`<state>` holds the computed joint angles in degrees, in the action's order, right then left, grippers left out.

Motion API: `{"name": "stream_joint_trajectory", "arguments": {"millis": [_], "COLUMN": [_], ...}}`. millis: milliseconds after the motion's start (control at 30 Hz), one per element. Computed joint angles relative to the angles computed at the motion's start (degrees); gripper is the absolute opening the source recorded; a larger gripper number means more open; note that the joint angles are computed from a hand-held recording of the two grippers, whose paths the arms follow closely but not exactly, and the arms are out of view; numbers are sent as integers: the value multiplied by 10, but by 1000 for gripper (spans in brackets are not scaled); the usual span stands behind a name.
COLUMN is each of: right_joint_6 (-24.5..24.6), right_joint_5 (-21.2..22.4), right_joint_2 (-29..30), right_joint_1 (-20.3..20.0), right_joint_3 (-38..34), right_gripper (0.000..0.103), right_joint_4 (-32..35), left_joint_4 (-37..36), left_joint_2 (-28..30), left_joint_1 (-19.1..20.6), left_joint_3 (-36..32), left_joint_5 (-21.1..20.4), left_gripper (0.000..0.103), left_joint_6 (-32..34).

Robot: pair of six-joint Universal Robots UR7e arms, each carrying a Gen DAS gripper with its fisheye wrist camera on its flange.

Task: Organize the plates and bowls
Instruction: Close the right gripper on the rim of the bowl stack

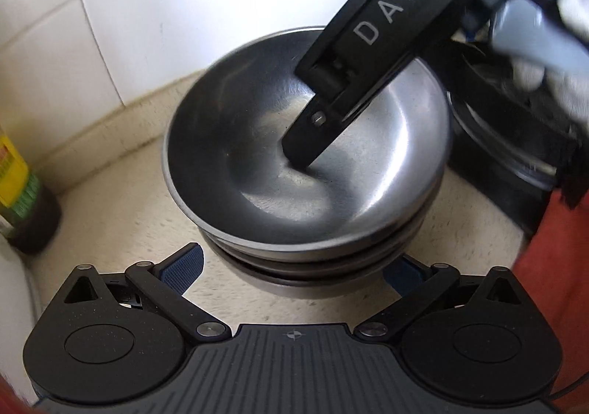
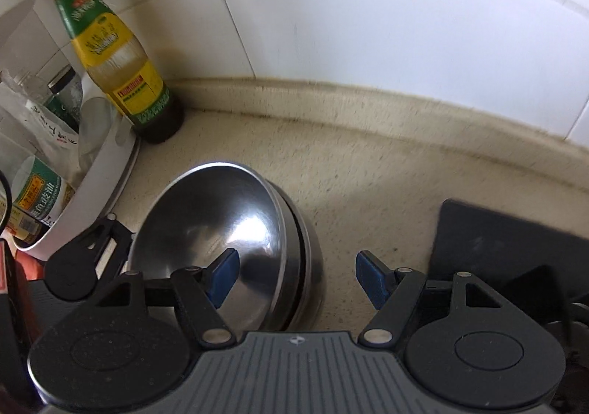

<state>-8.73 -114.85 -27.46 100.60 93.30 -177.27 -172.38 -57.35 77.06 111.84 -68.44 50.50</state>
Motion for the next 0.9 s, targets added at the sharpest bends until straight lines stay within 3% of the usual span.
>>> {"name": "stream_joint_trajectory", "arguments": {"millis": [167,400,900], "right_joint_6": [2,-19,22], "right_joint_5": [56,78,125], "right_joint_2": [7,8,-5], "right_joint_1": [-18,-26,-46], "right_joint_3": [-5,-1,9], "right_gripper": [70,71,64], "right_joint_4": [-7,-23,-20], "left_joint_4": [15,-2,-54], "left_joint_2": [14,36,35], "left_joint_1": [0,-3,8], "left_joint_3": [-19,-34,-15], "left_joint_5": [-3,-4,-21], "left_gripper": [103,103,103], "left_joint_6": [-43,-59,-51]}}
